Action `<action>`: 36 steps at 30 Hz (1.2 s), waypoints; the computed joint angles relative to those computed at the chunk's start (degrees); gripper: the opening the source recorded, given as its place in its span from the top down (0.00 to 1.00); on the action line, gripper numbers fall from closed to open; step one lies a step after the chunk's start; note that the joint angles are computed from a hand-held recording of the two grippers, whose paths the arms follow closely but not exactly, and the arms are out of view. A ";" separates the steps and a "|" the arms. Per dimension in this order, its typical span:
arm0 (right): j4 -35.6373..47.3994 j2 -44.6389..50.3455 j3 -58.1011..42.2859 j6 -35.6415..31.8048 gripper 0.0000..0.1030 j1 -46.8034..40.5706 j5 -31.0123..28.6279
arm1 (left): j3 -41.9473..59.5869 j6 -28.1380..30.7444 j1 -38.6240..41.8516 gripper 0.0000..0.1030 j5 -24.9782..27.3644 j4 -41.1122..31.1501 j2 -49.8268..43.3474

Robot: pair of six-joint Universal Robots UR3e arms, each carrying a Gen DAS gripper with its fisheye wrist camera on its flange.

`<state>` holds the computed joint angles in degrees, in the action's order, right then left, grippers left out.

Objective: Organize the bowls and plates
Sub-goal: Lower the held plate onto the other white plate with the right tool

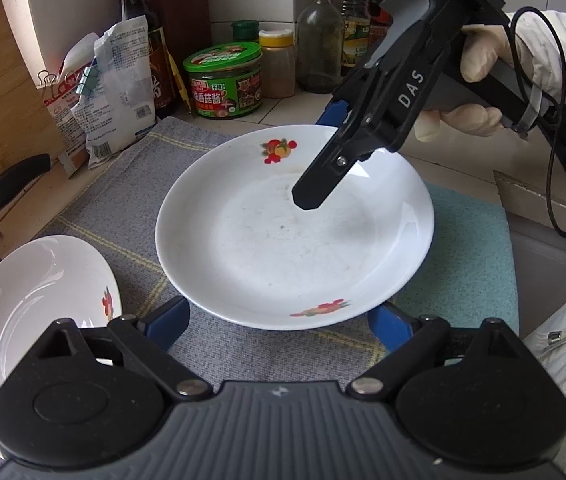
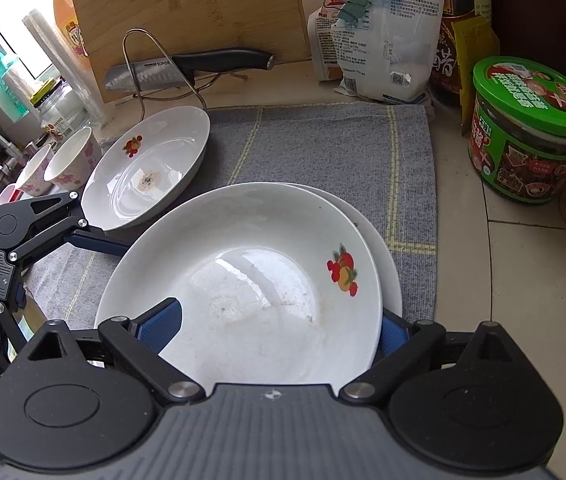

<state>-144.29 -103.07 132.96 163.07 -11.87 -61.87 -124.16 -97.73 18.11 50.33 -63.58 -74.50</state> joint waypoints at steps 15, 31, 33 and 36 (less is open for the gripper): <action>-2.17 -0.07 -0.50 4.44 0.00 2.51 -3.77 | -1.95 2.87 0.83 0.07 -1.69 -0.03 2.11; -3.56 -0.44 -0.90 9.17 0.00 5.73 -8.90 | -2.75 7.16 6.15 0.07 -3.28 -8.95 8.80; -3.85 -0.48 -0.89 9.89 0.00 6.60 -10.06 | -3.12 7.30 6.85 0.07 -3.17 -9.67 9.95; -4.26 -0.69 -0.67 10.96 0.00 7.29 -11.13 | -3.82 7.15 7.64 0.07 -2.71 -9.90 11.43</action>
